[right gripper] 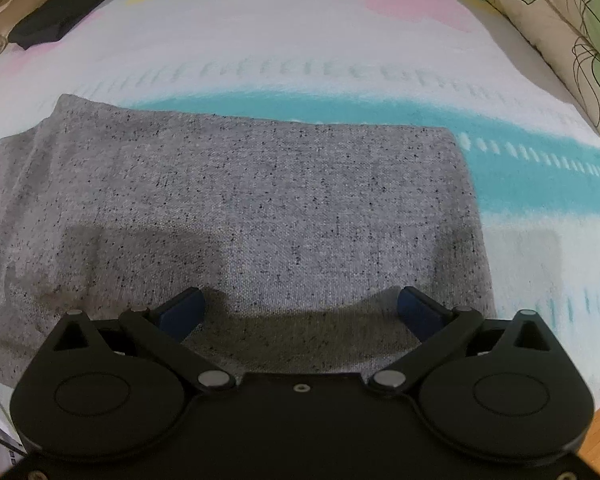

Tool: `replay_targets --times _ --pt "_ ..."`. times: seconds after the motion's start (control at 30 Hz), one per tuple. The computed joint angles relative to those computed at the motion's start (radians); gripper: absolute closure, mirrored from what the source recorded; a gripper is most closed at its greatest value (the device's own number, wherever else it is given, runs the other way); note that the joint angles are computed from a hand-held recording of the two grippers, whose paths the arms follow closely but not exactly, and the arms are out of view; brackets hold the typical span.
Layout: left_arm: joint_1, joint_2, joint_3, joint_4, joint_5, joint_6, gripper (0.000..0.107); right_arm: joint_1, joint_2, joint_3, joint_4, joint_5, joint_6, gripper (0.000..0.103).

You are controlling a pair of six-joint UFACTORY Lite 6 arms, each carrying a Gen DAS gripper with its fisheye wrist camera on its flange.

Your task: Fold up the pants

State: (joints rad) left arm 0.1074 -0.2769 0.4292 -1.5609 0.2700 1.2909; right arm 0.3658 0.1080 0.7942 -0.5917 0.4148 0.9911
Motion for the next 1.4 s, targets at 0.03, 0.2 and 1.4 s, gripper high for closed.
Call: replay_targets --times 0.03,0.2,1.4 --pt "0.017 -0.039 -0.01 0.009 -0.004 -0.01 0.079 -0.004 0.008 0.012 0.023 0.005 -0.03 0.001" --pt "0.207 -0.058 0.081 0.439 0.143 -0.424 0.079 -0.05 0.037 0.07 0.188 0.037 -0.226 0.001" --pt "0.641 0.244 0.058 -0.049 0.288 0.141 0.042 -0.019 0.102 0.154 0.176 0.089 -0.18 0.0"
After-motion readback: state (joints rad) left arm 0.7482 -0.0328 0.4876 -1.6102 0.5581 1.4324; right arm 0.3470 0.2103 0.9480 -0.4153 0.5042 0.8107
